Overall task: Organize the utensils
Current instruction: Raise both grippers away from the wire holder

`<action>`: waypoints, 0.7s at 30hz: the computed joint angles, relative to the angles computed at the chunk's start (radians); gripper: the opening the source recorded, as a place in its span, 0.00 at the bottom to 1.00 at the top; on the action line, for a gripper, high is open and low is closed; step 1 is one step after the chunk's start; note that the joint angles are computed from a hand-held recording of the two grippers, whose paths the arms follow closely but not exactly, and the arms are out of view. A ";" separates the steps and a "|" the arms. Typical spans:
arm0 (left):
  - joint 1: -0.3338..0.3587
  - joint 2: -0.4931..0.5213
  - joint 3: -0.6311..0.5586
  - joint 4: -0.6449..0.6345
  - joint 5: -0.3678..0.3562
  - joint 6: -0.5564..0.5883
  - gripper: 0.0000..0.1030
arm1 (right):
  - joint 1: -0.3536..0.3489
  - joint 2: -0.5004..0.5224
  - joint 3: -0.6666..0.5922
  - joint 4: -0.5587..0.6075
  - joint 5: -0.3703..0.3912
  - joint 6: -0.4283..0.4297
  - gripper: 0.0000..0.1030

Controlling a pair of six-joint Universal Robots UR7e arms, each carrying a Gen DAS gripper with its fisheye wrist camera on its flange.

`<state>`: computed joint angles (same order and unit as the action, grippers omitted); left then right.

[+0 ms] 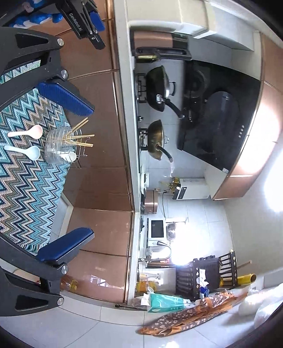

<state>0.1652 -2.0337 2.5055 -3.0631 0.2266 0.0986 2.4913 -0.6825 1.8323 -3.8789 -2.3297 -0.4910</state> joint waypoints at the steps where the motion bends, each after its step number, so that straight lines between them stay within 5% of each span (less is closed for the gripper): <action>1: -0.020 -0.004 0.004 -0.010 0.020 0.012 0.67 | 0.002 -0.003 0.003 -0.006 -0.004 0.004 1.00; 11: -0.156 -0.024 0.024 -0.084 0.132 0.081 0.70 | 0.030 -0.031 0.044 -0.032 -0.047 0.050 1.00; 21: -0.214 -0.013 0.028 -0.151 0.176 0.148 0.72 | 0.045 -0.053 0.077 0.004 -0.057 0.113 1.00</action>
